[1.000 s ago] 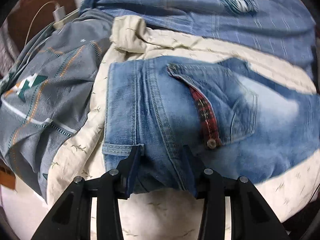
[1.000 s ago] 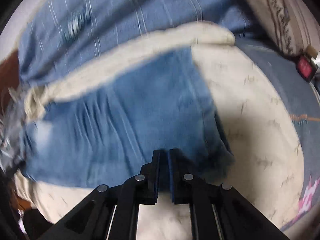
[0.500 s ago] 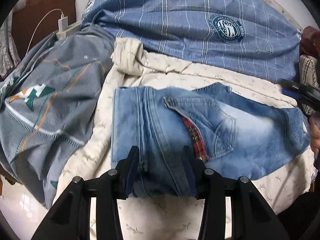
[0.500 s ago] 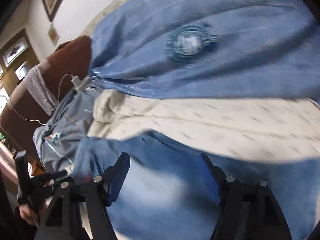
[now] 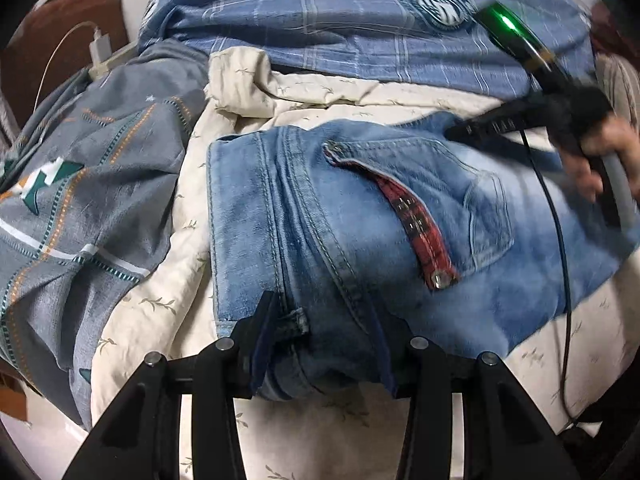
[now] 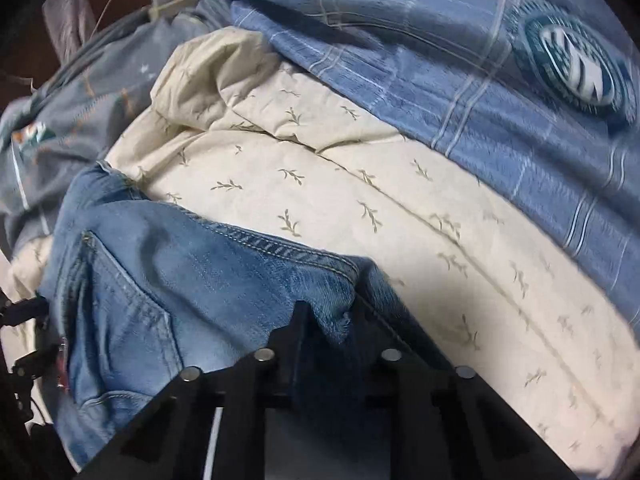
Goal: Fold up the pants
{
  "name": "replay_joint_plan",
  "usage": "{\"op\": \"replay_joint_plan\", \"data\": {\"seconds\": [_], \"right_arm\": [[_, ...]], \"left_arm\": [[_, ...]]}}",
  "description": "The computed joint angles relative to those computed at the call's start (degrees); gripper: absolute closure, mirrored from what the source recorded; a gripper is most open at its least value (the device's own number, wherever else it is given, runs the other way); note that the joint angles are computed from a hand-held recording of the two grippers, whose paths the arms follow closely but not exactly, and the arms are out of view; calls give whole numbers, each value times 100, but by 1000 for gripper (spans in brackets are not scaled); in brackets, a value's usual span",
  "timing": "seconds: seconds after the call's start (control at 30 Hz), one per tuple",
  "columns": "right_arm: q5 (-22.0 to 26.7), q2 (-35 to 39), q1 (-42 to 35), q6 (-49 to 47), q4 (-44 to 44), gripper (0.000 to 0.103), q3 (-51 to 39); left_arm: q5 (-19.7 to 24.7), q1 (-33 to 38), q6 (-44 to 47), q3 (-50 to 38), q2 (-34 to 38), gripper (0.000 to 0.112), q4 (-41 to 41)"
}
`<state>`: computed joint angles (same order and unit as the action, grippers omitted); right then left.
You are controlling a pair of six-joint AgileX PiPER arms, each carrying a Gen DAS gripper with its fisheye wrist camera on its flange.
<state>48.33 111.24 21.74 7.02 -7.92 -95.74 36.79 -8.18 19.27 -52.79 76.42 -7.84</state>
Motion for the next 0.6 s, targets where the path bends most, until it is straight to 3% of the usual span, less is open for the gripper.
{"op": "replay_joint_plan", "data": {"seconds": [0.1,0.2,0.3,0.4,0.5,0.6], "right_arm": [[67,279,2,330,-142,89,-388],[-13,500,-28,775,-164,88,-568],[-340,187,-408,517,910,84,-172],[-720,-721,-775,129,1822,84,858],[-1213,-2081,-1088,-66,2105,84,2296],[-1175,-3502,-1951,-456,2560,84,3624]], "left_arm": [[69,17,30,-80,34,67,-45],[390,352,278,-405,204,67,-649],[567,400,-36,-551,169,67,-372],[704,381,-233,-557,-22,67,-190],[790,331,-184,-597,-365,65,-366],[850,-308,-558,-829,-426,57,-61]]}}
